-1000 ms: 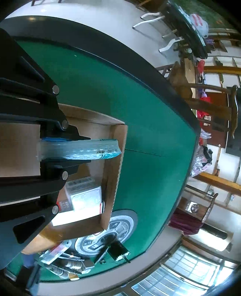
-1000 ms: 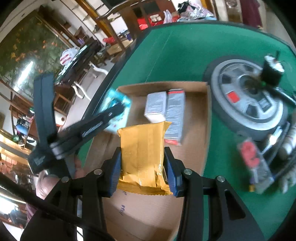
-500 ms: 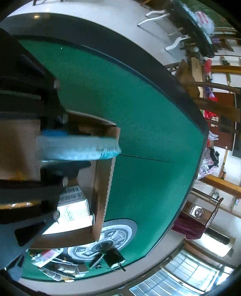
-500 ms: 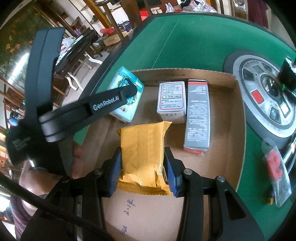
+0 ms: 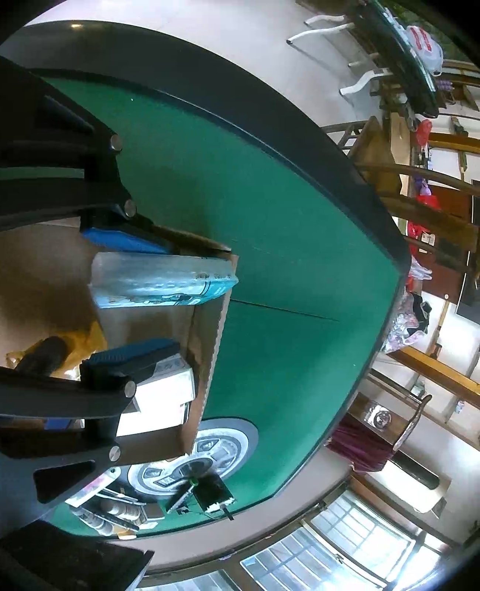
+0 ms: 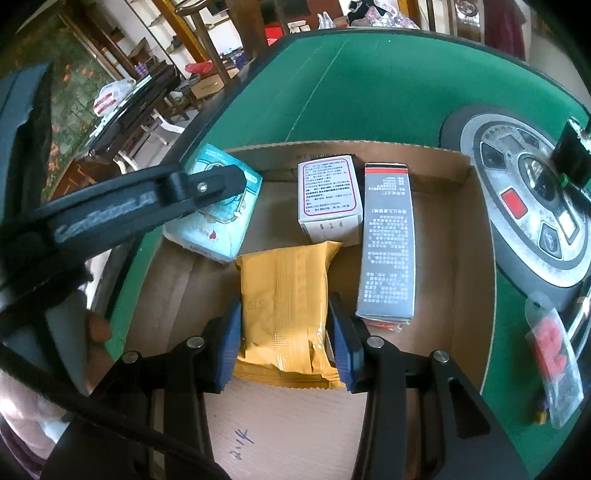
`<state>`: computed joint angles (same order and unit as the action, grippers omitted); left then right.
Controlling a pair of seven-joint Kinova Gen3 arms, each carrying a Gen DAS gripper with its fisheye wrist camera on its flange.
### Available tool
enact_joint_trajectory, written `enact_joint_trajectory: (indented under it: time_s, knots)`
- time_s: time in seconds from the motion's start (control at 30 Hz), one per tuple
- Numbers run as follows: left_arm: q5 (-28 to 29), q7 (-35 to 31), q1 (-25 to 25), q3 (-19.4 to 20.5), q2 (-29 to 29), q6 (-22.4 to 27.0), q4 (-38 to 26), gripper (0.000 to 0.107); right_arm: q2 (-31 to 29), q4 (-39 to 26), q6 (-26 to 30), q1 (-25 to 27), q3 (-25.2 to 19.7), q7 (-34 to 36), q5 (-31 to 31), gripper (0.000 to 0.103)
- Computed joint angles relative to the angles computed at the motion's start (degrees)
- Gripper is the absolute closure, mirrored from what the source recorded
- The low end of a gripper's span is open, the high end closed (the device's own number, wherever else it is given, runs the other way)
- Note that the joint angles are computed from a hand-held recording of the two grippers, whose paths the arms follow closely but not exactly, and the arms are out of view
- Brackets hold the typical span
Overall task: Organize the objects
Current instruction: 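Carry the pad pack and kraft packet into the cardboard tray and release both, then grasp the yellow round tin with the right tool while the left tool grasps the white bottle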
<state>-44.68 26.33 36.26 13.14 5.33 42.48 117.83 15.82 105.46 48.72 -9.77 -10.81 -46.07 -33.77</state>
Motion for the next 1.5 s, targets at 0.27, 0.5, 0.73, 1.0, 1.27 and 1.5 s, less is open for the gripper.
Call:
enact_joint_trajectory:
  time_s: [0.27, 0.5, 0.73, 1.0, 1.27, 1.5]
  knots:
    - [-3.1, 5.5, 1.0, 2.1, -2.5, 3.8, 0.3, 0.069, -0.1, -0.1, 1.6, 1.4, -0.2, 0.3, -3.0, 0.055]
    - [-3.8, 11.1, 3.6, 6.2, -3.4, 9.7, -1.2, 0.058, -2.9, 0.1, 8.0, 8.0, 1.8, 9.3, -10.1, 0.054]
    - [-3.6, 8.5, 7.9, 7.8, -0.4, 11.5, -7.6, 0.052, -4.5, -1.5, 15.6, 16.7, 8.9, 19.5, -13.3, 0.046]
    - [-3.3, -1.6, 12.8, 5.2, 9.2, 6.6, -19.1, 0.052, 1.2, -10.8, 15.7, 29.4, 14.8, 20.5, -13.0, 0.046]
    - [-1.1, -1.9, 19.3, 1.1, 14.6, 3.2, -23.3, 0.052, 8.5, -19.8, 14.4, 38.1, 14.2, 14.9, -11.0, 0.046]
    - [0.9, -0.1, 25.4, -3.1, 15.0, 5.4, -23.6, 0.052, 12.8, -23.7, 9.5, 37.6, 11.1, 8.6, -5.8, 0.046]
